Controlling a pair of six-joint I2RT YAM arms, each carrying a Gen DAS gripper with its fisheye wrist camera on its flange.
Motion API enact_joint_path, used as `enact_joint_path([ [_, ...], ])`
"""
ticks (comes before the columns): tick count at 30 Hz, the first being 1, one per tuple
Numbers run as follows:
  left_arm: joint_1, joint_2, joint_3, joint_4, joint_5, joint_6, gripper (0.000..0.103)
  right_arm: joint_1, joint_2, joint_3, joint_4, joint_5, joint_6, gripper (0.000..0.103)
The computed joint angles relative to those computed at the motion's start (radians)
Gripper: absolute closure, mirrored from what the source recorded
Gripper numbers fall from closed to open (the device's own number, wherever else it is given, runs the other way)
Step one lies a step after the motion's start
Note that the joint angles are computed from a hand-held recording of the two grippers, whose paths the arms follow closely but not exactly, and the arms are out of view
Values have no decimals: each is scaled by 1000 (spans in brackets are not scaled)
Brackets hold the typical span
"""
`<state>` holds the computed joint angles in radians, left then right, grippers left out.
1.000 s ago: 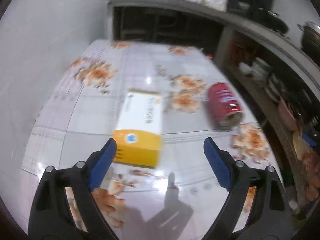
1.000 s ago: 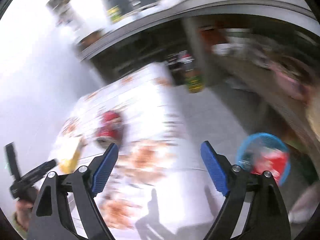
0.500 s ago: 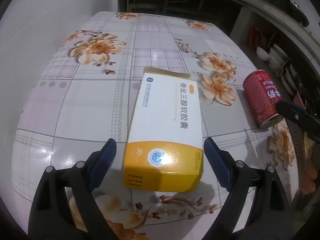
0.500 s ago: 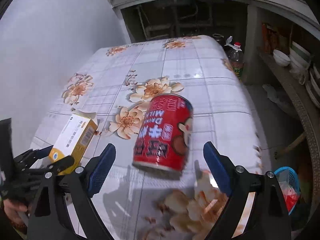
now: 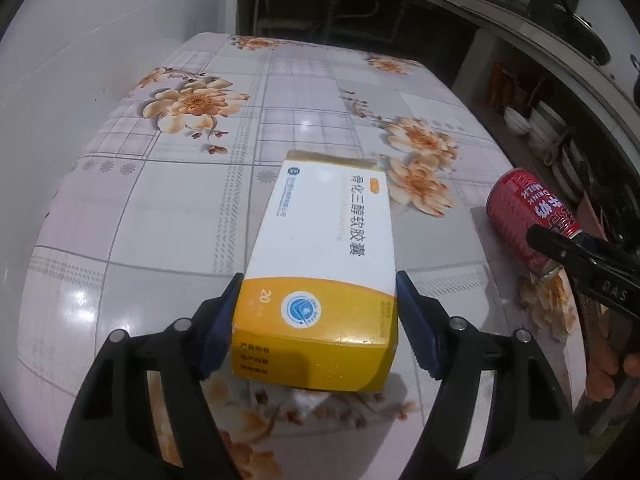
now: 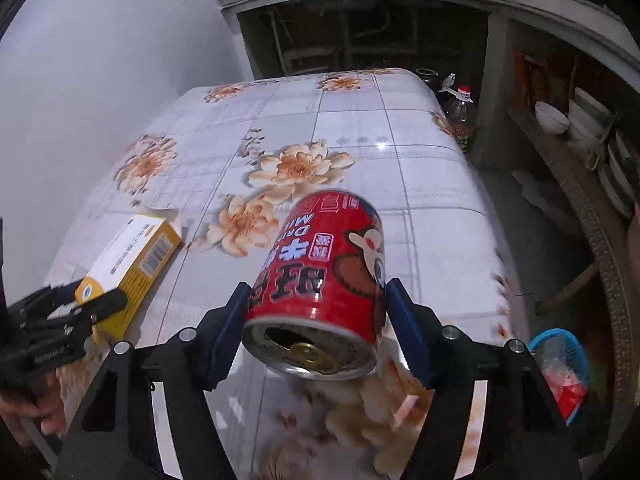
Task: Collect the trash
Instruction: 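Grasp the yellow-white medicine box with the left tool while the right tool grasps the red can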
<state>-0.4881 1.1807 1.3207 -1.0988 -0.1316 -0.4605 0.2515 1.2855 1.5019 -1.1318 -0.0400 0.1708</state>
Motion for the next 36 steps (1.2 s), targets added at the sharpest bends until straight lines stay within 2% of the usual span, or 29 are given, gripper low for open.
enact_joint_path([
  [10,-231,-115,1,-132,-60,-105,34,-55,-138,63,-258,-35,-136,37],
  [15,-285,-157,-25,-185,8,-141,33,-60,-158,103,-384,-48,-155,37],
  [20,-362,-159,-58,-226,-37,-174,31,-1,-206,62,-395,-16,-118,37],
  [24,-371,-161,-57,-225,-54,-174,20,6,-242,24,-381,-34,-96,37],
  [30,-358,-130,-20,-217,-64,-155,19,7,-254,9,-376,-31,-78,37],
  [36,-348,-74,0,-201,-109,-151,19,2,-266,-9,-372,-40,-69,30],
])
